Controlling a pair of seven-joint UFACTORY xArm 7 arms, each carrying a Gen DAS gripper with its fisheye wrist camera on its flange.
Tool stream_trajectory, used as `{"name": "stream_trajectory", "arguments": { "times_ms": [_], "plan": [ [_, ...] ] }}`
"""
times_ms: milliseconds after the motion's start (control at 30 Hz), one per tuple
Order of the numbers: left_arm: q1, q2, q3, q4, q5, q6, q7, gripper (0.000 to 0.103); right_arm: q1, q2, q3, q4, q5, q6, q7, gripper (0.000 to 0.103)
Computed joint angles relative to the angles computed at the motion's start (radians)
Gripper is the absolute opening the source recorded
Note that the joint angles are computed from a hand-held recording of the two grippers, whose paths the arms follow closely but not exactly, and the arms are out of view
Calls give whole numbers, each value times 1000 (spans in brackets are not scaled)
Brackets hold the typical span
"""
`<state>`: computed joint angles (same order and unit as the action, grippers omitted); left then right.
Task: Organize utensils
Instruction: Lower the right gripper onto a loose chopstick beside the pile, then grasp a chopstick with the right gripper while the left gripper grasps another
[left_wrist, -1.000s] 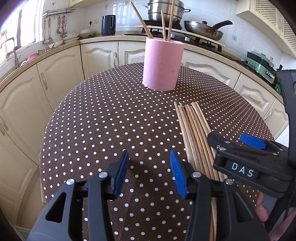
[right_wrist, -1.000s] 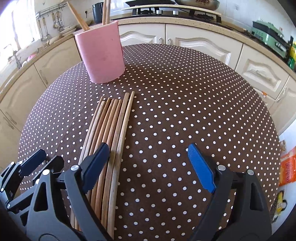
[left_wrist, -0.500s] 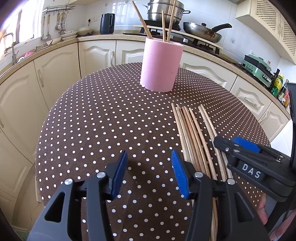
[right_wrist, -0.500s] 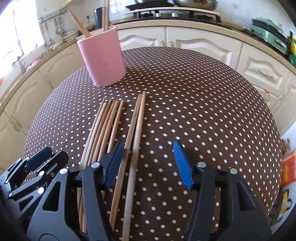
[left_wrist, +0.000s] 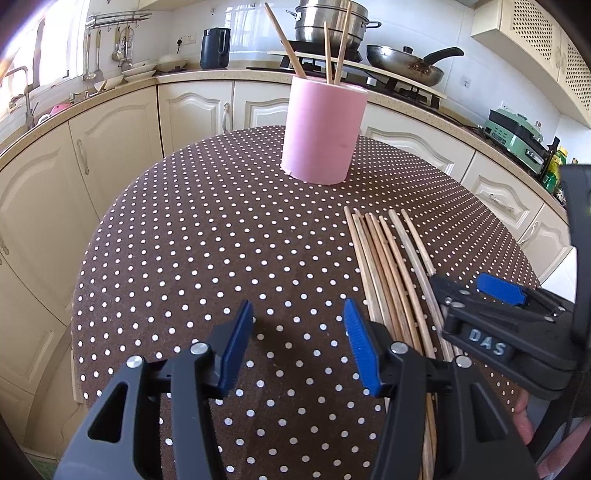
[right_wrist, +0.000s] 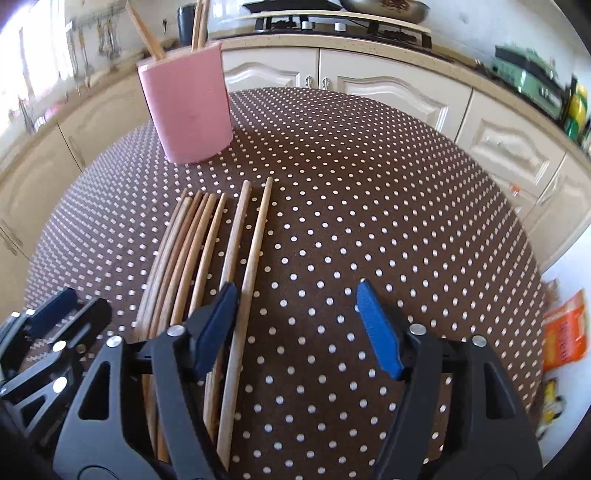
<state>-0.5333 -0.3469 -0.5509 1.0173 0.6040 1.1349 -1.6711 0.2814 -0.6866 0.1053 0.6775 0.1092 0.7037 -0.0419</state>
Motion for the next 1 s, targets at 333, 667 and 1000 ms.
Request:
{"name": "stream_trajectory", "arguments": {
  "times_ms": [333,667,1000],
  "plan": [
    [-3,28,-6,29,-3,37,9,55,49,23,-93,9,112,-22,-115,16],
    [-25,94,22,93,11,40,31,55,84,44,-249,36,401,66,-300,10],
    [-93,205,76,209,17,168,62,63,1,56,-265,63,537,169,-397,10]
  ]
}}
